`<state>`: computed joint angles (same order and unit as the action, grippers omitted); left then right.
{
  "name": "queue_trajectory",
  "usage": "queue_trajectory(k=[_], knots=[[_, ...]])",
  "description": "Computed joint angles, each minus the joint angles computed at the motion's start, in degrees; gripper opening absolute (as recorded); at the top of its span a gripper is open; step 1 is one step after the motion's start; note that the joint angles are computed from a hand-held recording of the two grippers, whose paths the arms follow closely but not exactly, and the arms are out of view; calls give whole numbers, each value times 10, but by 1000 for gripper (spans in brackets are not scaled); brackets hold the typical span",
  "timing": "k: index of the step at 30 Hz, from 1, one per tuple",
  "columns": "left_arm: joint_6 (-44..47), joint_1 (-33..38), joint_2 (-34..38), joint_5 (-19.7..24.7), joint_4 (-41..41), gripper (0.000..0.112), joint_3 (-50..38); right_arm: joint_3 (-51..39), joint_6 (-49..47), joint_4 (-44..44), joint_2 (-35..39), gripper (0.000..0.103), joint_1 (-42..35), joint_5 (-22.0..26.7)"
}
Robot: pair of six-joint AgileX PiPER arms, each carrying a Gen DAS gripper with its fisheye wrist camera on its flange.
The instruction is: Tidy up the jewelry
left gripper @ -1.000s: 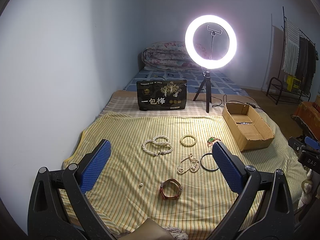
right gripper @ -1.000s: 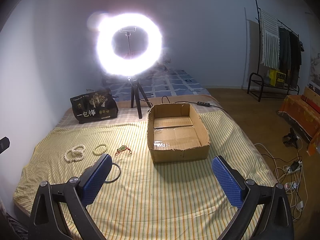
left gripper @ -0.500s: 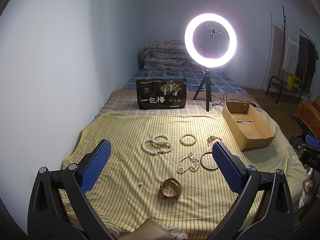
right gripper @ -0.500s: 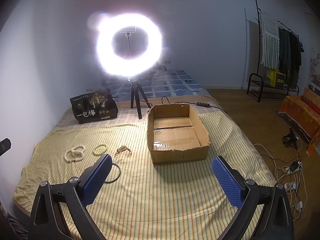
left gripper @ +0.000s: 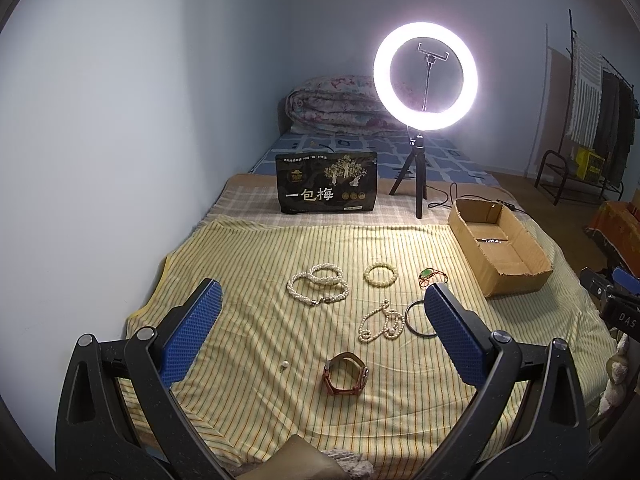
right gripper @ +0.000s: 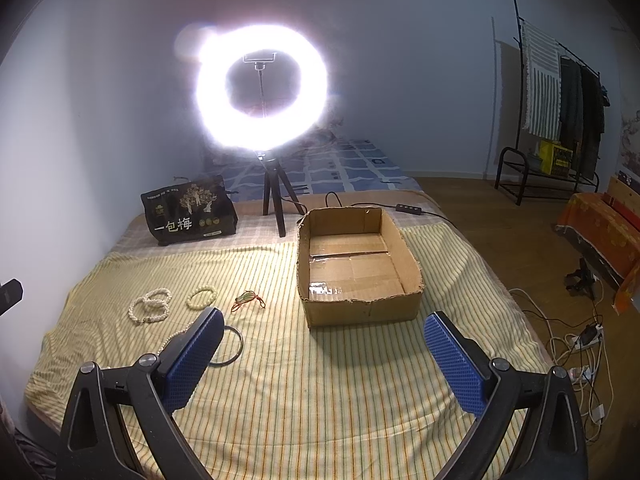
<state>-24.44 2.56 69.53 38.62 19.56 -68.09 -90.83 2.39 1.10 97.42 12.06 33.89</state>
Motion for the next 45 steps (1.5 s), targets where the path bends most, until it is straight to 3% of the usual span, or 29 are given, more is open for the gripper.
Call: queue_trajectory(k=[26, 37, 42, 45], knots=[[99, 79, 55, 31, -105, 103, -22, -64, 71, -99, 52, 102, 62, 47], [198, 129, 89, 54, -215, 102, -30, -95, 85, -132, 85, 102, 79, 62], [232, 151, 113, 79, -258, 90, -41, -138, 37, -92, 122, 97, 73, 85], [257, 165, 131, 97, -291, 83, -48, -201, -14, -44, 162, 92, 64, 129]])
